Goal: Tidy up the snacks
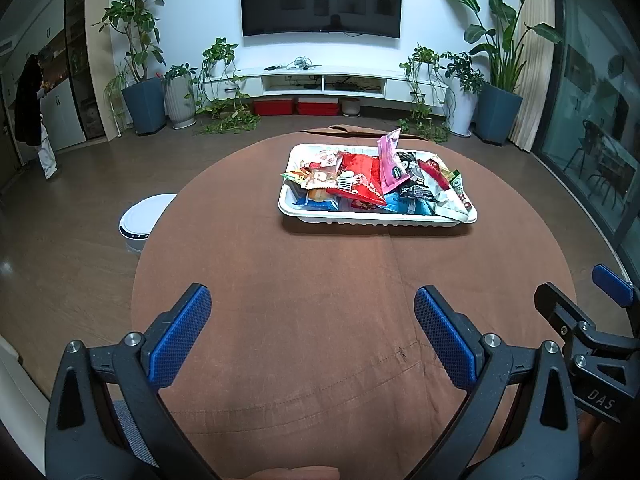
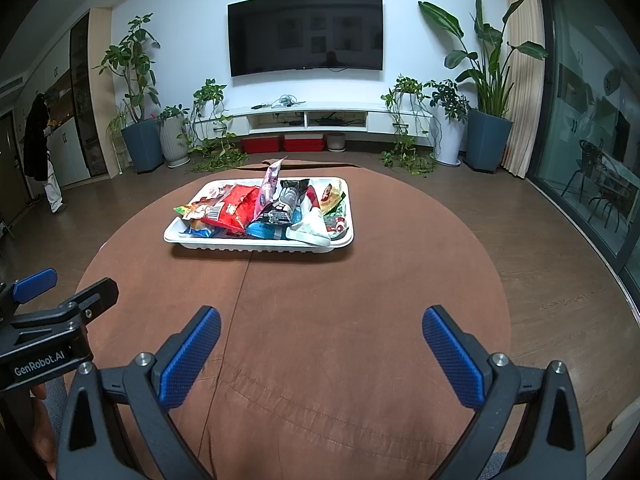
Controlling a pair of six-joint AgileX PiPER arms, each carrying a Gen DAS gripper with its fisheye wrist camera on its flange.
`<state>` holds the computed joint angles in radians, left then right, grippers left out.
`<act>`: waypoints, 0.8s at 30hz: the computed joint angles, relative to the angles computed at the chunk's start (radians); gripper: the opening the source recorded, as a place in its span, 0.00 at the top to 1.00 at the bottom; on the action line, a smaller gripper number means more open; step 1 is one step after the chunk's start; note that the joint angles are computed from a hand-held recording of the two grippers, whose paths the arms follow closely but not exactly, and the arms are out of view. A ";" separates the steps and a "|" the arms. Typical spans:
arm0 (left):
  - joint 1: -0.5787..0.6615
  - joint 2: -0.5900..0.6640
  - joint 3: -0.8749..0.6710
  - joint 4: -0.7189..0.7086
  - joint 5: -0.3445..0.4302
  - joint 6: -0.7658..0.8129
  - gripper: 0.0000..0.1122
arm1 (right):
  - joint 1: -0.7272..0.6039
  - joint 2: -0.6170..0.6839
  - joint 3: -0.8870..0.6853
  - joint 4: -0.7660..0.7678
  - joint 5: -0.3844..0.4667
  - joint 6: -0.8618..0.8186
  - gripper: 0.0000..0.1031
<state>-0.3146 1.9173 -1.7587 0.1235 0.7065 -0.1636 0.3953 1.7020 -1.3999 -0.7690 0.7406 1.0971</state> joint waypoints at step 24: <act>0.005 0.009 0.001 0.011 -0.006 0.006 0.08 | -0.010 0.002 0.011 0.006 -0.009 -0.003 0.00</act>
<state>-0.3094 1.9260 -1.7573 0.1343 0.7002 -0.1571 0.3853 1.7036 -1.3893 -0.7629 0.7316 1.0938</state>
